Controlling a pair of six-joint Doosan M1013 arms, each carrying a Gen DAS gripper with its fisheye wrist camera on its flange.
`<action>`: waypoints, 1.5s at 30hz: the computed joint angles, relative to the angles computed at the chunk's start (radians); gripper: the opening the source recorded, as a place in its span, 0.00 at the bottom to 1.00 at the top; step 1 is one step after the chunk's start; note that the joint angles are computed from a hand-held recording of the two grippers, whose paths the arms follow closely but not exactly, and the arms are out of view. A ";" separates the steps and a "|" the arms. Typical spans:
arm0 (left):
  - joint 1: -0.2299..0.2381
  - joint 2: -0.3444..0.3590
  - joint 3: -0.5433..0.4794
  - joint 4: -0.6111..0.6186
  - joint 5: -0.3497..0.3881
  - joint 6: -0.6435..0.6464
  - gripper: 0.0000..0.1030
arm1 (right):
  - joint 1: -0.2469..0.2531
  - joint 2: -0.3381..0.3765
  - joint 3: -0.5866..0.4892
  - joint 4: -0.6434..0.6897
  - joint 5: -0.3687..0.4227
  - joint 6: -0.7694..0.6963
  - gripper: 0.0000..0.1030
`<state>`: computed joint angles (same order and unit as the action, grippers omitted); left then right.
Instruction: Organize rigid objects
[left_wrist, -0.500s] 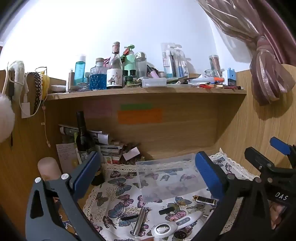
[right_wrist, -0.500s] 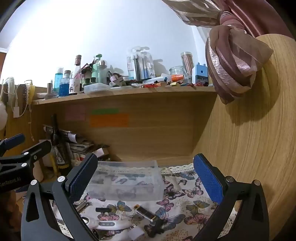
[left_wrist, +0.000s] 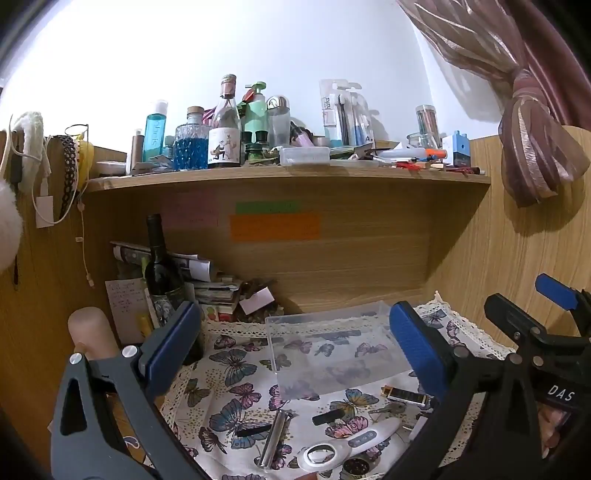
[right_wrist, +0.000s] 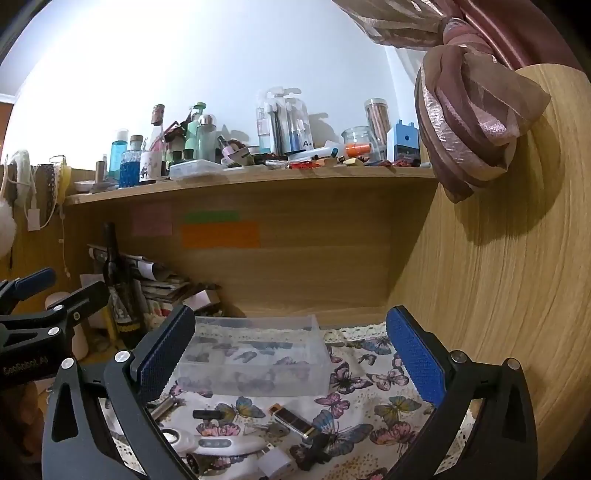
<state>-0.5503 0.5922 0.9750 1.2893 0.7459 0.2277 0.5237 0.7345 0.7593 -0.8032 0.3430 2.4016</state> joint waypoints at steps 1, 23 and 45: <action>0.000 -0.001 0.002 0.004 0.002 -0.003 1.00 | 0.000 0.001 -0.002 0.002 0.003 -0.001 1.00; 0.010 0.006 -0.008 -0.025 -0.011 0.021 1.00 | -0.001 0.007 -0.012 0.012 0.008 -0.012 1.00; 0.008 0.005 -0.003 0.001 -0.006 -0.003 1.00 | 0.002 0.002 -0.007 -0.015 -0.005 0.010 1.00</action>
<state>-0.5424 0.5969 0.9725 1.2903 0.7395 0.2246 0.5261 0.7369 0.7528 -0.8182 0.3380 2.4118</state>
